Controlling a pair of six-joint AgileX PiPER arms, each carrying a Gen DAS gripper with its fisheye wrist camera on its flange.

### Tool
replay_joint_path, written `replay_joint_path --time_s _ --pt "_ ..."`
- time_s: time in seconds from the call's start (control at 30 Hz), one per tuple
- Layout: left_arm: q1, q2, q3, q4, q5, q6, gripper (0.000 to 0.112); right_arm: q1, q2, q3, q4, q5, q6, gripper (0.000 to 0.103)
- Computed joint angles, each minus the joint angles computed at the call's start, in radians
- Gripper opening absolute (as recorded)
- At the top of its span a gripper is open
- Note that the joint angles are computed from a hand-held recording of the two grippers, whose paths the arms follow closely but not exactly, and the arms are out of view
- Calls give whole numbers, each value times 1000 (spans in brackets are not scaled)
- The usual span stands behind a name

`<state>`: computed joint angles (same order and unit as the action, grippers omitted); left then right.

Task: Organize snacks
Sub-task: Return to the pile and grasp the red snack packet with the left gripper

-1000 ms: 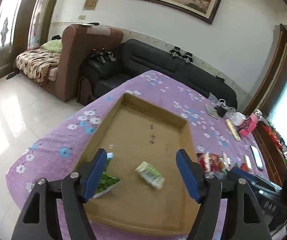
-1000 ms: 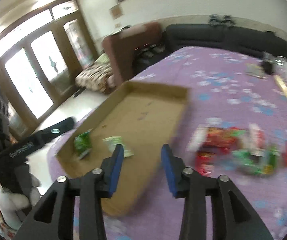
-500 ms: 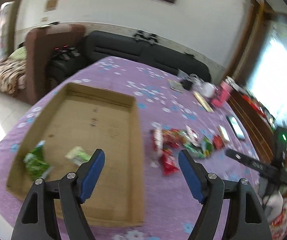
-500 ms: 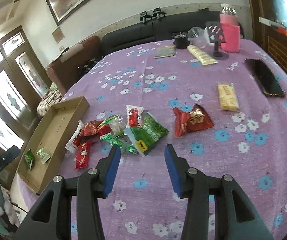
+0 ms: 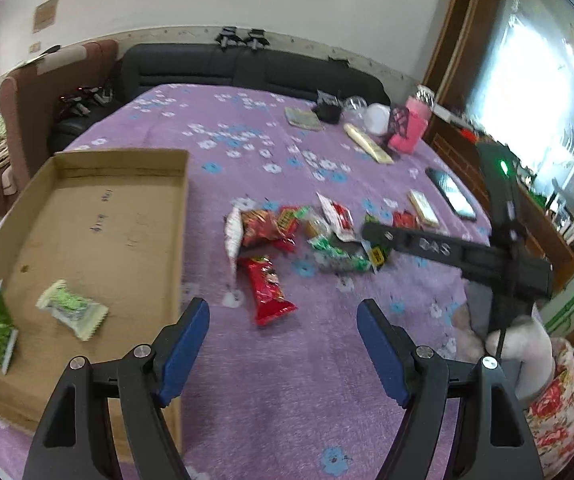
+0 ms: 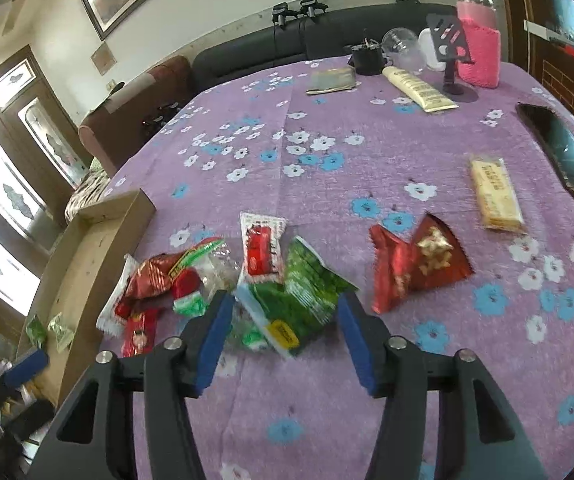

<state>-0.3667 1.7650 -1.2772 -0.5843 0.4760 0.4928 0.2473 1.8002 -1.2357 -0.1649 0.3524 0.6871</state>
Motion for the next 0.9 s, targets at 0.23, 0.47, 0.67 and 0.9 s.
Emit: replay_joint_path --time_s 0.23,0.47,0.67,0.9 --pt "-38 83 -74 106 13 -107 79 2 32 -5 -54 -43 47 60" --pt "-71 168 -166 223 0 -238 79 -14 25 15 27 -75 -26 60" --pt "-90 256 -283 334 63 -343 48 -27 17 29 90 -86 -89 53" --pt "-86 306 -340 347 83 -398 46 -34 -8 55 178 -100 -167 46"
